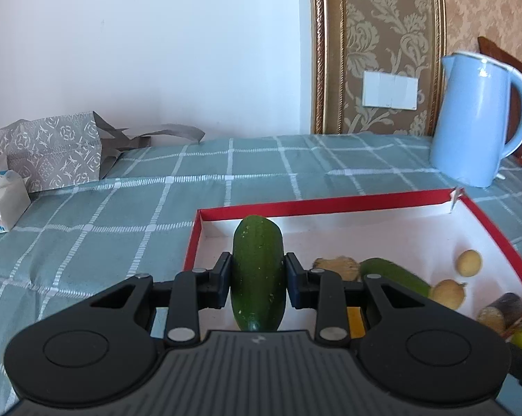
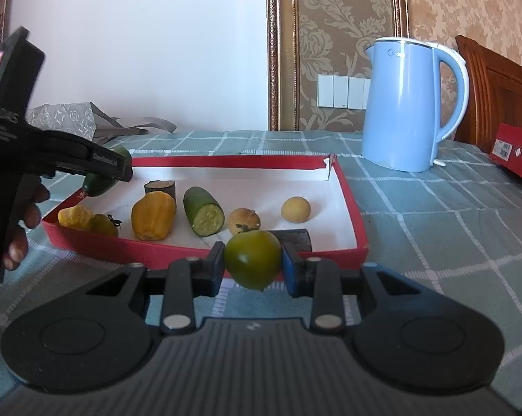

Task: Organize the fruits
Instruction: 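Carry the cucumber into the tray and open the left gripper while the right gripper carries the green fruit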

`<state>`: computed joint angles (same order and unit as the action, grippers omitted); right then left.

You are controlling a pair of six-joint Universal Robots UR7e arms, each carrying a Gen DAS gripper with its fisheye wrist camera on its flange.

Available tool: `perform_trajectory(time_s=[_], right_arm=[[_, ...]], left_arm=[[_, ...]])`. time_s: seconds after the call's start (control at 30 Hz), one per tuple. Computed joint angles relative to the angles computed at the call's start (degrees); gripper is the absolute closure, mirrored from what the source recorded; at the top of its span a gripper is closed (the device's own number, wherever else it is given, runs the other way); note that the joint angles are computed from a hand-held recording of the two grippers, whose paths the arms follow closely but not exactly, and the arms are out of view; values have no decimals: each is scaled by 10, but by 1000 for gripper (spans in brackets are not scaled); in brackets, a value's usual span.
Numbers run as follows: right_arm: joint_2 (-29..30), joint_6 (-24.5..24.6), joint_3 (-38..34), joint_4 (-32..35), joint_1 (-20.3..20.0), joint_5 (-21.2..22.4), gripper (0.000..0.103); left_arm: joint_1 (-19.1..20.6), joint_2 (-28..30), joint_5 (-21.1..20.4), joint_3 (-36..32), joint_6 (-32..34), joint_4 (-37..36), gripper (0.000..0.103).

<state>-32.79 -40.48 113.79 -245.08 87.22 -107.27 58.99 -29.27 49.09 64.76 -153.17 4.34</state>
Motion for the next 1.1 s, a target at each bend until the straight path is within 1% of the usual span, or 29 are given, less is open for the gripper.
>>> perform_trajectory(time_s=[0.2, 0.43, 0.53, 0.6, 0.63, 0.7, 0.73, 0.77, 0.8, 0.83, 0.87, 0.9, 0.97, 1.03, 1.1], right_arm=[[2, -4, -1, -2, 0, -2, 71], [3, -8, -2, -4, 0, -3, 71], [3, -8, -2, -5, 0, -2, 71], [3, -8, -2, -5, 0, -2, 71], [3, -8, -1, -5, 0, -2, 71], [2, -6, 0, -3, 0, -1, 71], [1, -4, 0, -3, 0, 0, 71], [1, -2, 1, -2, 0, 1, 71], [0, 0, 1, -1, -1, 2, 71], [-2, 4, 2, -1, -1, 3, 71], [-4, 6, 3, 0, -2, 5, 71], [-6, 9, 5, 0, -2, 7, 71], [-13, 19, 10, -1, -3, 18, 71], [-21, 28, 13, 5, -3, 28, 71], [-23, 18, 4, 15, 0, 20, 71]], left_arm=[[8, 24, -2, -38, -1, 28, 72], [14, 48, -11, -75, -18, 66, 72], [18, 51, -6, -81, -25, 81, 72], [16, 41, -8, -62, -10, 62, 70], [13, 30, -13, -41, 2, 37, 61], [9, 5, -25, 5, 22, -22, 48], [9, -11, -10, 28, 15, -35, 46], [8, -21, -7, 40, 5, -40, 46], [4, -36, -14, 66, 4, -68, 38], [0, -53, -19, 97, 14, -106, 26], [-3, -69, -20, 126, 24, -139, 22], [-6, -86, -19, 155, 33, -172, 20], [-13, -117, -17, 207, 40, -219, 20], [-16, -147, 7, 252, 26, -234, 19], [-19, -165, 20, 282, 9, -230, 19]])
